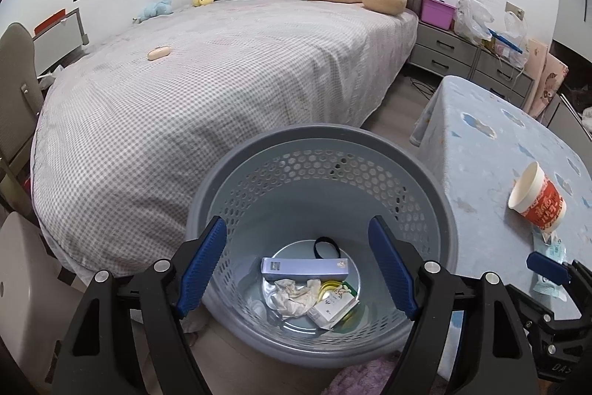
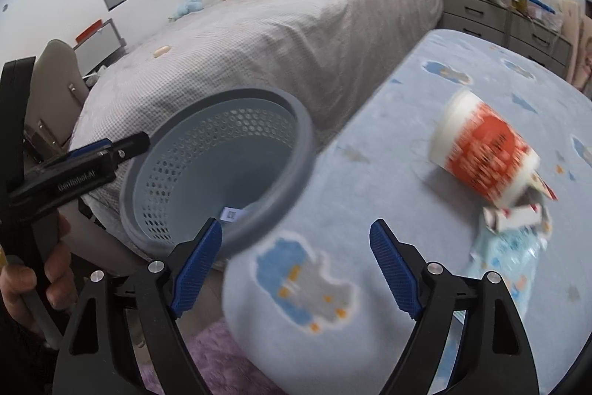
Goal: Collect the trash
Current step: 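Move both tools back over the table toward the paper cup and wipes, then grasp the blue wet-wipes pack with the right tool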
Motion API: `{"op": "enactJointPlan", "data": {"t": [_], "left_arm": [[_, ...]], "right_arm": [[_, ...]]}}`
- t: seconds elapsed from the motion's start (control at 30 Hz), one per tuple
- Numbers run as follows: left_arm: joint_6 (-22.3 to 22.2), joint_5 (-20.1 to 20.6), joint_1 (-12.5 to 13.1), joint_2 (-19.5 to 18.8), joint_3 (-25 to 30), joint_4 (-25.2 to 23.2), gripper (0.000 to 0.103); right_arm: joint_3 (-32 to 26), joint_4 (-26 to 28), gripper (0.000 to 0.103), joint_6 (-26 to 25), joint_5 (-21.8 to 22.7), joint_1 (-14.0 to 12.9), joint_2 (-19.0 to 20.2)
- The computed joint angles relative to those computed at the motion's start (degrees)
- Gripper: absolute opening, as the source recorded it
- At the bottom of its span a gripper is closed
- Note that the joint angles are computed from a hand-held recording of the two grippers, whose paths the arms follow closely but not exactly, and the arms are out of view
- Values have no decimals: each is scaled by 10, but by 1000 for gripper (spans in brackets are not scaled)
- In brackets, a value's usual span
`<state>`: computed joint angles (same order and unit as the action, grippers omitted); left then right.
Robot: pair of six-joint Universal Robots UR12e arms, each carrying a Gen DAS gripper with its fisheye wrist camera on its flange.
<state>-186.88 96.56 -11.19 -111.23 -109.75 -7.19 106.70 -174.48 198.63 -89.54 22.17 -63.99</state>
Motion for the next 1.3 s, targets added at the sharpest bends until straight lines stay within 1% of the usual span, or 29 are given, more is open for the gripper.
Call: {"op": "enactJointPlan", "data": {"t": [0.17, 0.3, 0.4, 0.57, 0.73, 0.8, 1.07, 1.17, 1.3], "left_arm": [[15, -17, -12, -2, 4, 0, 76], [25, -31, -21, -5, 10, -2, 76], [33, -45, -27, -9, 16, -4, 76], [51, -66, -41, -15, 25, -5, 76], [68, -76, -51, -21, 34, -10, 76], [72, -78, -54, -24, 38, -13, 76], [75, -81, -61, -37, 53, -27, 76], [76, -81, -63, -43, 60, -32, 76], [77, -78, -67, -51, 70, -35, 76]], "right_arm": [[44, -9, 81, 34, -30, -7, -26], [72, -12, 81, 60, -63, -12, -47], [87, -15, 81, 77, -90, -15, -60], [103, -16, 81, 98, -111, -24, -69], [103, -10, 81, 119, -119, -33, -64], [101, -7, 81, 128, -115, -37, -59], [82, 16, 81, 139, -110, -45, -43], [73, 31, 81, 146, -117, -46, -37], [67, 43, 81, 158, -114, -50, -30]]}}
